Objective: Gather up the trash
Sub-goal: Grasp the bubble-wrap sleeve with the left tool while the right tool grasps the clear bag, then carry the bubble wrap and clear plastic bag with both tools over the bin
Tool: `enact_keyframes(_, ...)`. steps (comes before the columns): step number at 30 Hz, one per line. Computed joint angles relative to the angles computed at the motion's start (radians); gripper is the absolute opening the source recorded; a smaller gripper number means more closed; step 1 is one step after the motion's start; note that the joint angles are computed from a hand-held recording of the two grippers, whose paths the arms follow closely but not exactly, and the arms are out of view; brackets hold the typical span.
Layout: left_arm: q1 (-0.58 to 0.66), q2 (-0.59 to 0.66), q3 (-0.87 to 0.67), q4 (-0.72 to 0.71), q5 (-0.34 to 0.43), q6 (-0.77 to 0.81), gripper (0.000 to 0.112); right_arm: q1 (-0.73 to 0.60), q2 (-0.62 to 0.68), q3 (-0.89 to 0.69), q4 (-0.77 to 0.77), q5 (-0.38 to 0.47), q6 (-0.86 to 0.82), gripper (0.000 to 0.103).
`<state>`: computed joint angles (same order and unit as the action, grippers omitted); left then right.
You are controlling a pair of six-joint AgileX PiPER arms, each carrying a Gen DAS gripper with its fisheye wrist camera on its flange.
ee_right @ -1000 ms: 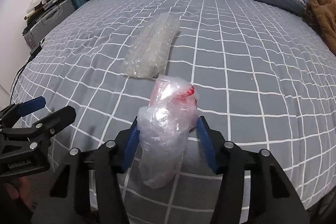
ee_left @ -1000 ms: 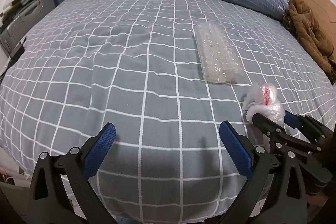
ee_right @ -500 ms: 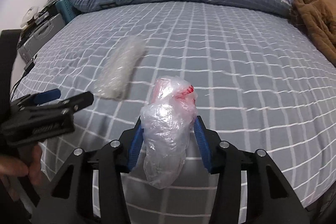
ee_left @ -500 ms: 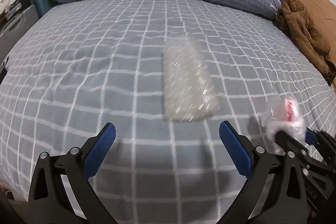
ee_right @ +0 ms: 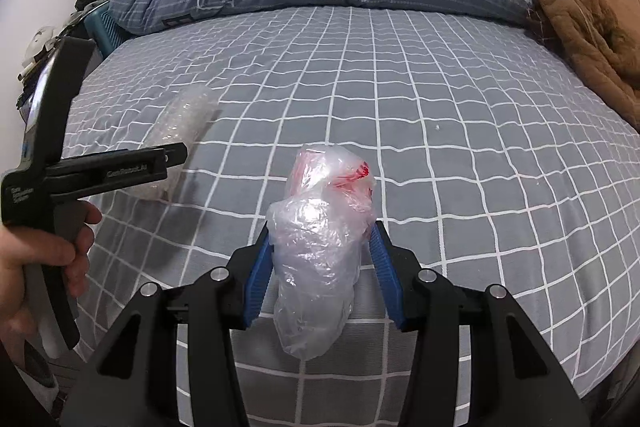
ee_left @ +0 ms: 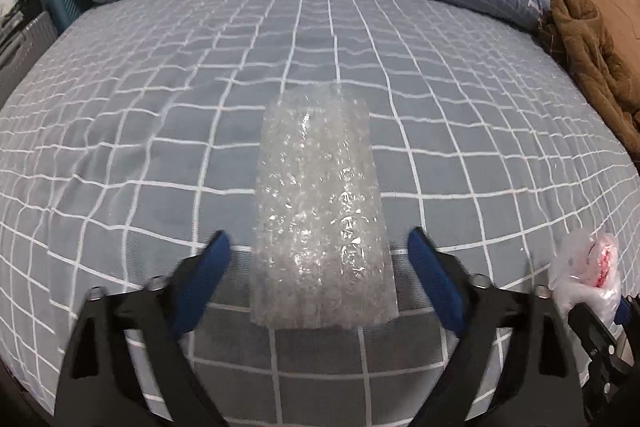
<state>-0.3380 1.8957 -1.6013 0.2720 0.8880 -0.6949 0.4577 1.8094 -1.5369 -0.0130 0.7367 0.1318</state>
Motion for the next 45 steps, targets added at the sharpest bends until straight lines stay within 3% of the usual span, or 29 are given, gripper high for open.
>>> enact_keyframes(1,0.005,0.016,-0.014,-0.018,0.014,0.014,0.065,-0.001,0.002,0.002,0.002,-0.002,-0.001,0.045)
enact_keyframes(5,0.011,0.029,-0.013,-0.019,0.018,0.014,0.055,-0.001,0.008,0.0,0.006,-0.005,-0.003,0.045)
enact_keyframes(13,-0.01,0.011,-0.022,0.012,0.046,-0.006,0.023,0.015,-0.002,0.012,-0.005,-0.008,0.015,0.045)
enact_keyframes(31,-0.099,-0.236,0.204,0.046,0.057,-0.11,0.021,0.087,-0.105,0.056,-0.057,0.028,0.099,0.045)
enact_keyframes(45,-0.199,-0.437,0.338,0.076,0.146,-0.207,0.021,0.175,-0.223,0.106,-0.102,0.079,0.19,0.045)
